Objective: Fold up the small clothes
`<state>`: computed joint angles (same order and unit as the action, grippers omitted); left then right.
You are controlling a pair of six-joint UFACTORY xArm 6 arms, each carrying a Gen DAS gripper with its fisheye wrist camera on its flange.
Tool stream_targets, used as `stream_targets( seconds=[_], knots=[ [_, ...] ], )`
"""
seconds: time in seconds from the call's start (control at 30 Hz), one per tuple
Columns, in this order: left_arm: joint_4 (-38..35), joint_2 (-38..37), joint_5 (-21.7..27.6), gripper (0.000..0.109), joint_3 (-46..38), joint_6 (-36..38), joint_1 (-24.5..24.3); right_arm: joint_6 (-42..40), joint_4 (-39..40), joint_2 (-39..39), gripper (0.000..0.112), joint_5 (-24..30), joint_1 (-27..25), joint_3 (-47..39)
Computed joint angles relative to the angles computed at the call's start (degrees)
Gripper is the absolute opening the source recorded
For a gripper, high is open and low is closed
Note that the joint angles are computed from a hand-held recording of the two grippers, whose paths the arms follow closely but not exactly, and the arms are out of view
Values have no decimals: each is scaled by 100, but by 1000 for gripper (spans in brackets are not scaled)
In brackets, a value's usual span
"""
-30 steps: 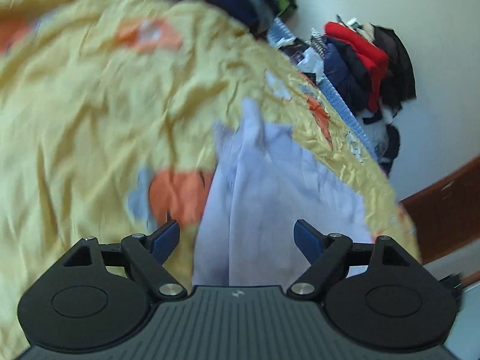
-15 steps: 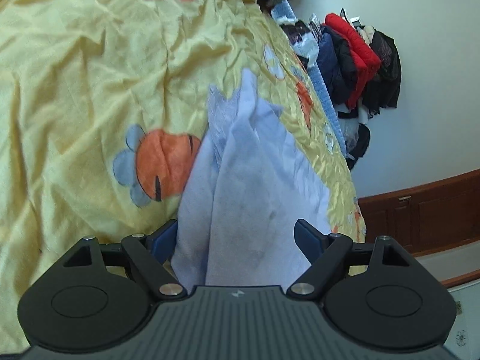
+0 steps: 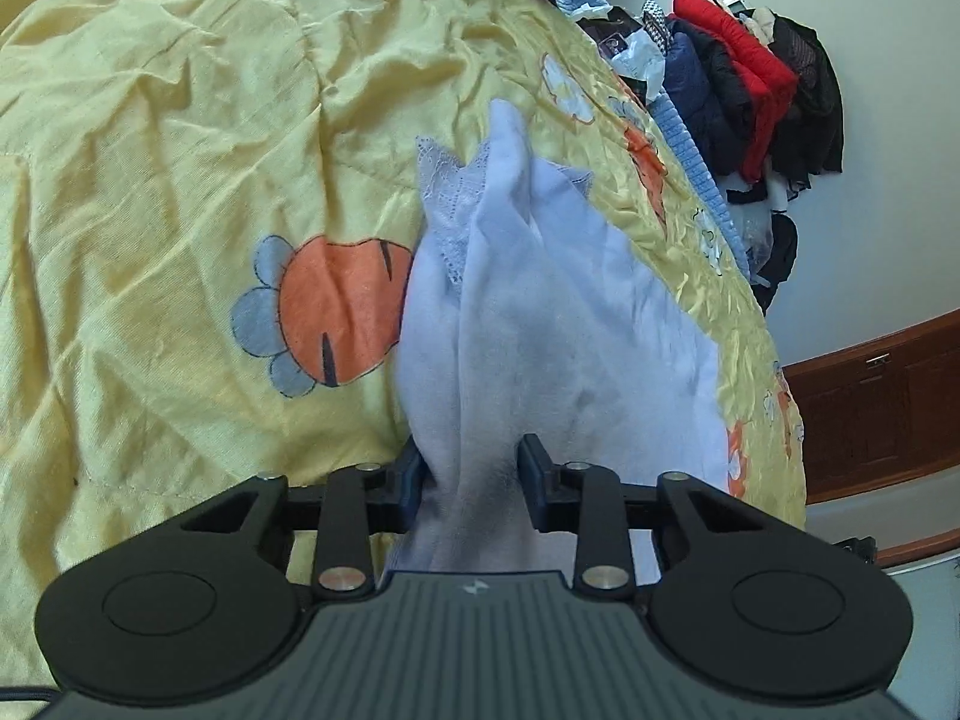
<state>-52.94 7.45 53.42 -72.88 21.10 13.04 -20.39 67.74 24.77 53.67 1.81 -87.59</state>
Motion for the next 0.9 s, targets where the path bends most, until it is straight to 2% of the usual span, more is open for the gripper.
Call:
stream_targets(
  seconds=[0.07, 0.23, 0.27, 0.3, 0.33, 0.37, 0.43, 0.6, 0.8, 0.9],
  knots=[
    [37, -1, 56, 31, -16, 21, 13, -91, 287, -41, 52, 85, -54, 89],
    [-77, 9, 153, 35, -6, 185, -2, -260, 165, -81, 54, 98, 33, 74],
    [-109, 45, 192, 35, -42, 167, 16, -231, 75, -53, 48, 138, 51, 22],
    [-142, 88, 238, 35, -88, 122, 30, -147, -72, 15, 37, 226, 69, -90],
    [-140, 112, 279, 34, -123, 98, 38, -52, -197, 57, 19, 261, 93, -154],
    [-105, 121, 287, 33, -145, 77, 34, 14, -322, 84, 17, 268, 124, -194],
    [67, 112, 263, 17, -201, 89, -11, -43, -395, 68, 17, 219, 167, -208],
    [285, -32, 294, 15, -297, 209, -86, -97, -382, -99, 16, 192, 176, -215],
    [298, -344, 844, 15, -246, 320, 114, -143, -334, -496, 16, 384, 88, -6],
    [300, -668, 1104, 15, 59, 430, 252, -177, -412, -951, 16, 459, 86, 455]
  ],
)
